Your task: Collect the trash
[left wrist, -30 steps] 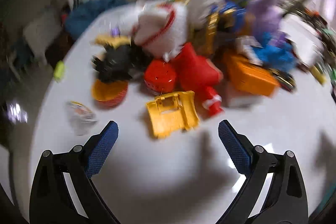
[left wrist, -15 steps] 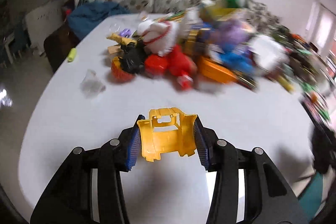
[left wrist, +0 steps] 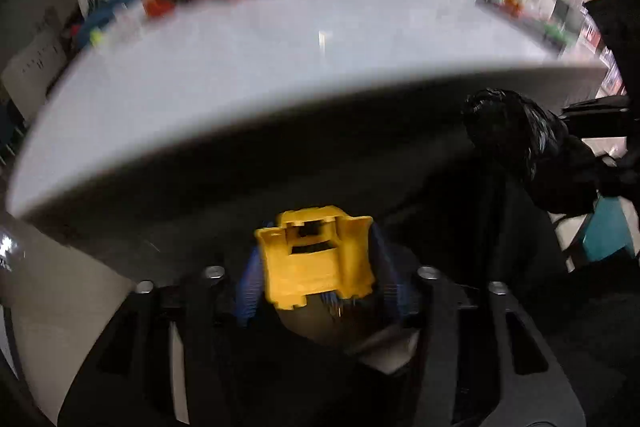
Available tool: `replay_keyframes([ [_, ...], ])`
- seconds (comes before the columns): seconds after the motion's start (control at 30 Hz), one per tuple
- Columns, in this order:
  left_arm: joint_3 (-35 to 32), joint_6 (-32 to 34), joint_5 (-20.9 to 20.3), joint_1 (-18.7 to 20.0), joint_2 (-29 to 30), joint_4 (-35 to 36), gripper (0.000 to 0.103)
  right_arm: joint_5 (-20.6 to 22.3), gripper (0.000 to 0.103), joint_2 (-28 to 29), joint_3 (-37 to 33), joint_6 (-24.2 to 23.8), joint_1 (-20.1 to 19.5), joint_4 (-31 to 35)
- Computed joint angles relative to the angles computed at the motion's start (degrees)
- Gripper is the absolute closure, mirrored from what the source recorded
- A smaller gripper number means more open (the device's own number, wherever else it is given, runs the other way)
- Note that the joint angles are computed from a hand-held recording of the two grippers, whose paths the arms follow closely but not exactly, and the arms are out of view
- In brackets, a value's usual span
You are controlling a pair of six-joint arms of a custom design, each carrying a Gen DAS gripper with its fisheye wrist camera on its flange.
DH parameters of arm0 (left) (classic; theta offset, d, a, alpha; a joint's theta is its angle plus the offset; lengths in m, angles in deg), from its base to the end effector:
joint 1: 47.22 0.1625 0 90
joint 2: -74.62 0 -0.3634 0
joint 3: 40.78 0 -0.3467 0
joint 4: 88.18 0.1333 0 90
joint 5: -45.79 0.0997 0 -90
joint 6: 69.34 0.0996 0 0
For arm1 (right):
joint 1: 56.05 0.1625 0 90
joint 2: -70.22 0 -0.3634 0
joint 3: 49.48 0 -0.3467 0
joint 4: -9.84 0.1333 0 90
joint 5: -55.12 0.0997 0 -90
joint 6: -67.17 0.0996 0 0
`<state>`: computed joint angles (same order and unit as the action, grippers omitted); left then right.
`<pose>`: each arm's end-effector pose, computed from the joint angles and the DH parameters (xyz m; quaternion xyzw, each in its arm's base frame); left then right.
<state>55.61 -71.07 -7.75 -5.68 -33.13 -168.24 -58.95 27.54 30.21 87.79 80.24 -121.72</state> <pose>-0.1199 -0.3634 0.4993 0.3731 0.8734 -0.1433 0.2783 0.5343 -0.3826 0.1174 0.2090 -0.9547 0.1472 0.1524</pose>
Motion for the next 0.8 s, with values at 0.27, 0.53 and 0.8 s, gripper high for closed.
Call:
replay_keyframes([
  [0.27, 4.5, -1.4, -0.5, 9.2, 4.1, 5.1, 0.010, 0.7, 0.022, -1.1, 4.9, 5.1, -2.4, -2.3],
  [0.53, -1.8, 4.0, -4.6, 3.3, 1.2, -1.1, 0.010, -4.5, 0.017, -3.7, -4.2, -1.4, -3.5, -20.6],
  [0.8, -7.2, 4.3, -7.2, 1.9, 4.1, -9.4, 0.010, -2.7, 0.017, 9.9, -30.6, 5.6, -13.1, -18.2],
])
